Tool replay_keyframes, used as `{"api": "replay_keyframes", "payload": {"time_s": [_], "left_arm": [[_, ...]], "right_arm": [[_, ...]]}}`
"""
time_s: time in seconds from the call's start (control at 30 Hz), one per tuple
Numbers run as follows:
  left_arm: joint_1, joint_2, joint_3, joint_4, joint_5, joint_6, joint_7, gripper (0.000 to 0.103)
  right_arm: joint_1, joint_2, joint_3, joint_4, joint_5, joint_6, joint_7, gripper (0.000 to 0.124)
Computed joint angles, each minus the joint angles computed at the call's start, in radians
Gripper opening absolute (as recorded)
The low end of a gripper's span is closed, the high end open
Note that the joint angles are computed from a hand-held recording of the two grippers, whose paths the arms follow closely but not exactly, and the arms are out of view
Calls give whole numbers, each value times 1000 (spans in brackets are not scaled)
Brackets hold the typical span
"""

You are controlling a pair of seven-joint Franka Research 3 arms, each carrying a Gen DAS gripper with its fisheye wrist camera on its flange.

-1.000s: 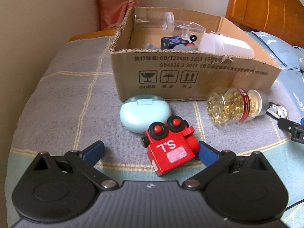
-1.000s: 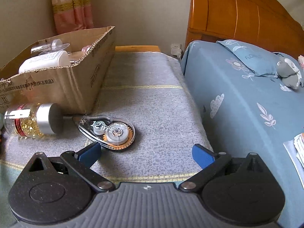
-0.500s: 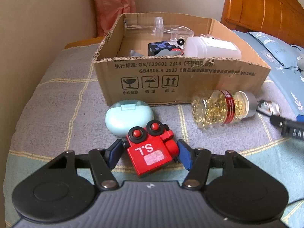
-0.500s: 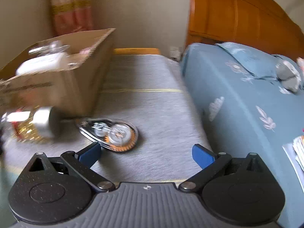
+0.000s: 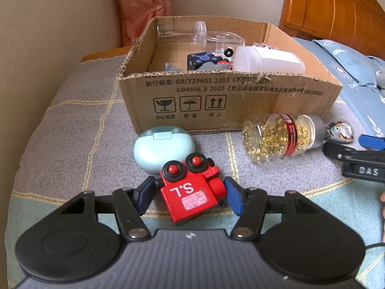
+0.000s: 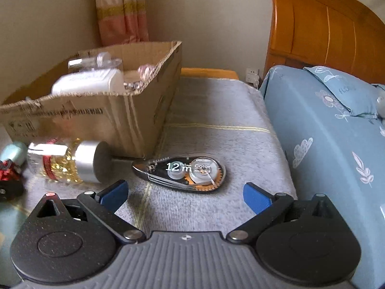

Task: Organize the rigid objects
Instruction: 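Grasp the red S.L block with the left tool while the right tool grasps the tape dispenser, then carry both held items over the box and open both tools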

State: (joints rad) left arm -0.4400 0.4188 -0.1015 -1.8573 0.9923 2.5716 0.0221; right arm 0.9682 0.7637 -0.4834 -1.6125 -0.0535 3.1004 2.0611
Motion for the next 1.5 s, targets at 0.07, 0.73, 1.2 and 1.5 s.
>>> {"api": "replay_keyframes", "payload": {"time_s": [0.07,0.73,1.2,1.5], "left_arm": [[1,0,0,-1,-1,3,1,61],[37,-83,-14,-135,74,148,198,60],[32,-87,-33,-129,-6,72,73,65],[40,-76,-32,-111,-33,87,130,54]], "right_arm": [[-1,21,-6,32,-1,-14,4,103],[-72,-86,112,-68,-77,-5,-65,92],[-16,-91,69,-96,-34,-8,-59,102],[-40,-98,91,-73,-64,-56,-58,93]]}}
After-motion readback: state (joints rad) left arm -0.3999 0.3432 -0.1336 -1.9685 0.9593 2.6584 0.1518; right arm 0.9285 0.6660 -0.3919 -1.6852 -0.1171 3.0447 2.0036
